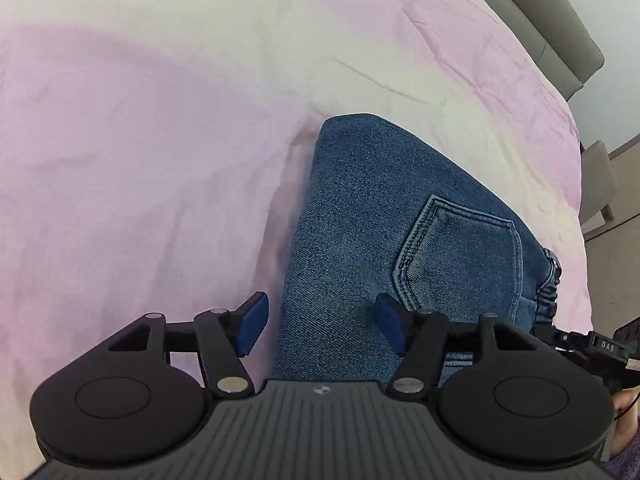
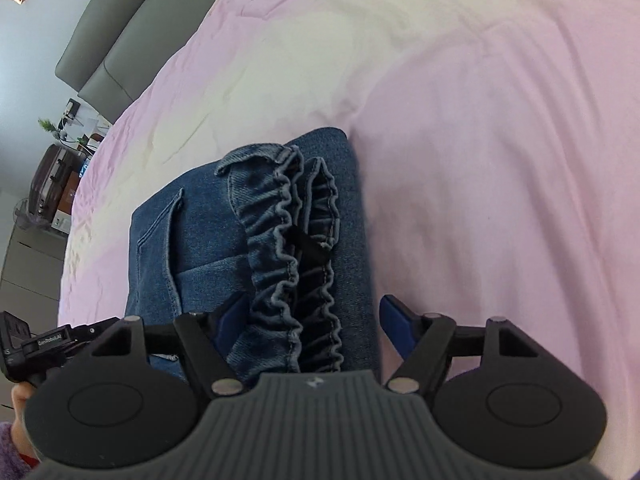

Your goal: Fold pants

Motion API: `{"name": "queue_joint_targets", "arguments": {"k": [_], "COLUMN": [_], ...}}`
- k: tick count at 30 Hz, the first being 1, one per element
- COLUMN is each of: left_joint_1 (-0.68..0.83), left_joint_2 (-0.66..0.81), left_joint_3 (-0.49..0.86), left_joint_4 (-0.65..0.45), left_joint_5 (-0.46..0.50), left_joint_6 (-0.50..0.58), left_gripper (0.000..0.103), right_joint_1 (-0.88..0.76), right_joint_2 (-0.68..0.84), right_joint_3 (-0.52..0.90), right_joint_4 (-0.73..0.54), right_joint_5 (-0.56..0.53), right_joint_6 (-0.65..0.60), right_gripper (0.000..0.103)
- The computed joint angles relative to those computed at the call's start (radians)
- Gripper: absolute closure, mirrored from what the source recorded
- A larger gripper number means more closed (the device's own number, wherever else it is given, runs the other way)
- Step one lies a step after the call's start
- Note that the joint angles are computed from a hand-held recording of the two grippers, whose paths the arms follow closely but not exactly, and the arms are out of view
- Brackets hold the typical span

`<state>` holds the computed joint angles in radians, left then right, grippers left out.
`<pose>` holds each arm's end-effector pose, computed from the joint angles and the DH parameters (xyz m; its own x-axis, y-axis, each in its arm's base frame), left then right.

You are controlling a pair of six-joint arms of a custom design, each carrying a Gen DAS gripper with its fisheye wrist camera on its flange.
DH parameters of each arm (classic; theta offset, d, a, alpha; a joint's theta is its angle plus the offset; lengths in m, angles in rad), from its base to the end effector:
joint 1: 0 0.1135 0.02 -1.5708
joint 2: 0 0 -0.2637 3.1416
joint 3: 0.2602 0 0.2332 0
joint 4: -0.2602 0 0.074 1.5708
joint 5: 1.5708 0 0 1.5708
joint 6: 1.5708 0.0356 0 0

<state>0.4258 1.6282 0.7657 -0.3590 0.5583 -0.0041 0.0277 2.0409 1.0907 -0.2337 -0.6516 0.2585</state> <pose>0.2473 0.0914 0.1467 -0.8550 -0.3916 -0.3402 -0.1887 0.8457 -0.4992 0.3572 0.0315 0.1054 -0.9591 0.1768 -0.2212 -0.0058 0.7688 0.6394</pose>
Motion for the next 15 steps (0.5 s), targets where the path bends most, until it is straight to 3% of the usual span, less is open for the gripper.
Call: {"name": "queue_joint_targets", "arguments": {"k": [3, 9, 15], "left_joint_1": [-0.001, -0.007, -0.044], "left_joint_2": [0.061, 0.102, 0.021], "left_joint_3": [-0.002, -0.008, -0.024], "left_joint_4": [0.050, 0.110, 0.088], "left_joint_5": [0.031, 0.064, 0.005], "left_joint_6": [-0.025, -0.045, -0.021], "left_gripper": [0.032, 0.048, 0.069], "right_joint_1": [0.004, 0.003, 0.057], "right_joint_2": [0.045, 0.087, 0.005], "right_joint_3": [0.016, 0.019, -0.010], "right_joint_4": [0.020, 0.067, 0.067], "right_joint_5": [-0.021, -0.060, 0.028], "right_joint_6": [-0.001, 0.008, 0.007], "right_gripper": [0.037, 0.040, 0.056]}}
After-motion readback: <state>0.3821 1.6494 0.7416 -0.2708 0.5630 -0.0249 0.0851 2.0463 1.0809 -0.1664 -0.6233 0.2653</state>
